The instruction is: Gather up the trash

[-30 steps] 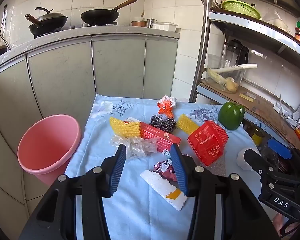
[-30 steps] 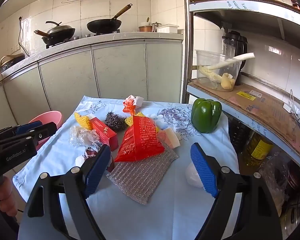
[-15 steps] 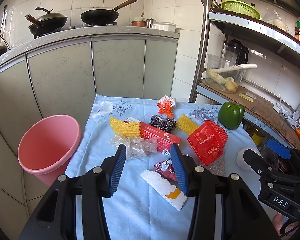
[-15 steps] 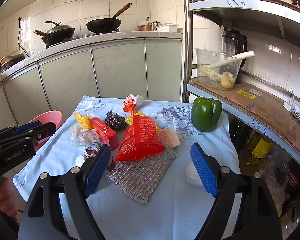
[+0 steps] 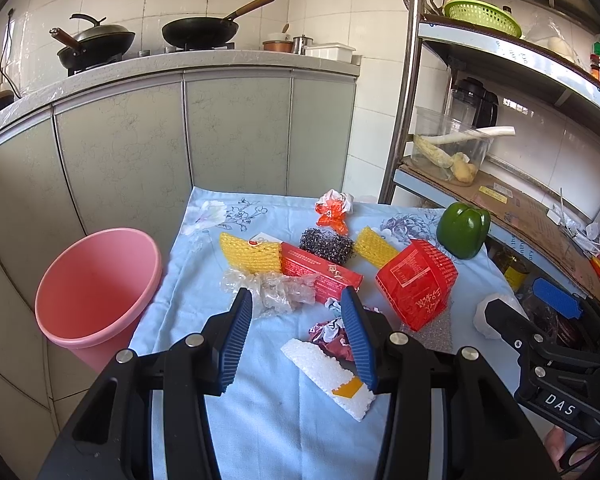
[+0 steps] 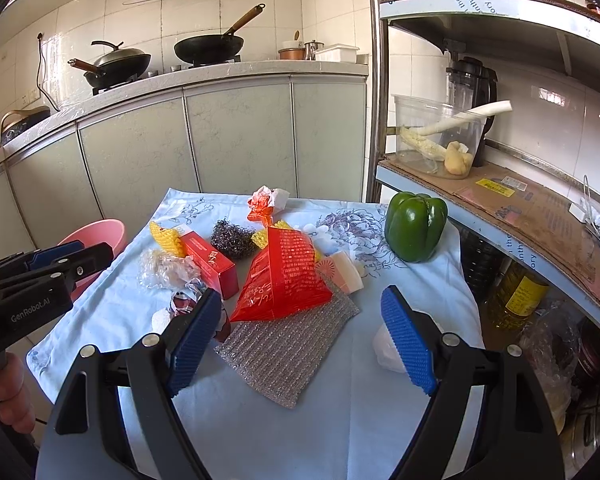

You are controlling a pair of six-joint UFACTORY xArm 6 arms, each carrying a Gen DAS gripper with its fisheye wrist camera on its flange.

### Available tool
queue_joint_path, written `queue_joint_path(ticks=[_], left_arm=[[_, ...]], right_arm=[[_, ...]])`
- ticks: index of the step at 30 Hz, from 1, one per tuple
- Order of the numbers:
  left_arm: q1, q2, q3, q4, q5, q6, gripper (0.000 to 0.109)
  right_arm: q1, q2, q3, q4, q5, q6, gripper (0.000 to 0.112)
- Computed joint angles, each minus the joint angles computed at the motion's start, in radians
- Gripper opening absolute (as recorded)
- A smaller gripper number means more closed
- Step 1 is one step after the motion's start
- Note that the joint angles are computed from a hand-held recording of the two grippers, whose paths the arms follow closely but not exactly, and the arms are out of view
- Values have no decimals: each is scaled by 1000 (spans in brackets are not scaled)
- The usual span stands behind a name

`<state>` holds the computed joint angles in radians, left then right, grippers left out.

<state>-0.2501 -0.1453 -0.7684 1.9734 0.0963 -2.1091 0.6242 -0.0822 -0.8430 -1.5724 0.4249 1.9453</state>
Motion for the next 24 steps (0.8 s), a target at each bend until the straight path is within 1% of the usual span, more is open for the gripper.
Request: queue_joint_path(ticks=[24], left_arm=[[-6,-2,2,0,5,0,46]], right_arm=[[-1,8,-3,-5,-6,14,83]])
